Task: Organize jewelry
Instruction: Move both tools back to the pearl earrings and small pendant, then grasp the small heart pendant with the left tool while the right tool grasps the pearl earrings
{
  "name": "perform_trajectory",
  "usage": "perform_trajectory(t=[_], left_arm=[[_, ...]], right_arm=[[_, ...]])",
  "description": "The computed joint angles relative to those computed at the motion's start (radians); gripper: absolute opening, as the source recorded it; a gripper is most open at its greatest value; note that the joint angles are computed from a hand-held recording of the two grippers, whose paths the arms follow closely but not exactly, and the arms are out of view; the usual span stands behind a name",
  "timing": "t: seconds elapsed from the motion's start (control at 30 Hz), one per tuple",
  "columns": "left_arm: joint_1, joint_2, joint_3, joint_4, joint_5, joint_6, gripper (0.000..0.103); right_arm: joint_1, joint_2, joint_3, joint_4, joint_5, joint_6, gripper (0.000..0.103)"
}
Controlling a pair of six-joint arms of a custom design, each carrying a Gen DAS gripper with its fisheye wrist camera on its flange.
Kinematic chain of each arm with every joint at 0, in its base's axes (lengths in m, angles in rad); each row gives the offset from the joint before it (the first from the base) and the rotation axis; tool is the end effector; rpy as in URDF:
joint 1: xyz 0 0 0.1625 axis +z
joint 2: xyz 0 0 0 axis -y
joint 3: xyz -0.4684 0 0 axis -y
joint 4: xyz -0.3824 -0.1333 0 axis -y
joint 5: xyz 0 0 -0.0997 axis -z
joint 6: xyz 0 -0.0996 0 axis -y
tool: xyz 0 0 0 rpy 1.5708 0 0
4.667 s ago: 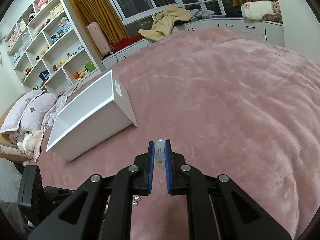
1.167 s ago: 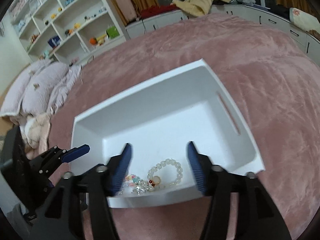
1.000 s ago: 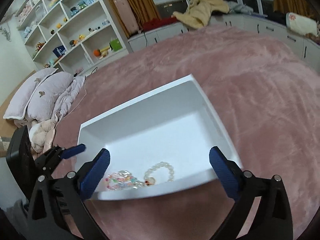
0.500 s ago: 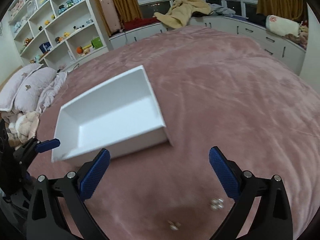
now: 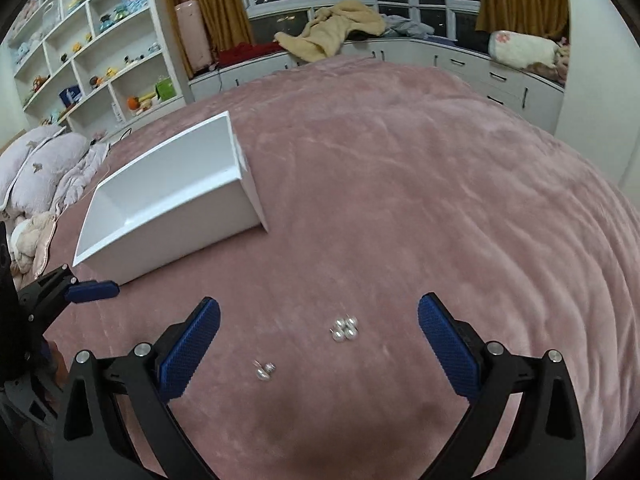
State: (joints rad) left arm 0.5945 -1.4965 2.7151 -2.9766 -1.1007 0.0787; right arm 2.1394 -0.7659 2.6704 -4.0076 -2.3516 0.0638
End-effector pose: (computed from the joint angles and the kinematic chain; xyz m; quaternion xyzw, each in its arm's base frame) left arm -0.1330 -0.3053 0.2020 0.4686 0.8476 -0.1825 0.1695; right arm 0.2332 -0.2476 0.1155 0.1259 -0.8889 0.3453 0.2733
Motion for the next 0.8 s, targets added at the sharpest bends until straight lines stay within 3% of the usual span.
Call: perform_trajectory(t=[0.07, 0.13, 0.37, 0.6, 0.8], left_arm=[[-0.018, 0.027, 0.013, -0.021, -0.009, -0.012, 0.093], [-0.034, 0.064, 0.024, -0.049, -0.018, -0.020, 0.093], [-0.039, 0.239, 0.054, -0.212, -0.054, -0.028, 0.093], [-0.008, 0.436, 0.061, -0.415, -0.044, -0.036, 0.093], [0.039, 0.549, 0.028, -0.500, -0.029, -0.022, 0.093]], right_arm=[[-0.034, 0.063, 0.043, -0.148, 0.032, -0.004, 0.098], [-0.060, 0.089, 0.062, -0.188, 0.050, -0.006, 0.098], [-0.054, 0.172, 0.037, -0.215, -0.017, -0.088, 0.098], [-0.126, 0.247, 0.013, -0.267, -0.007, -0.191, 0.098], [-0.166, 0.295, -0.013, -0.296, 0.038, -0.277, 0.096]])
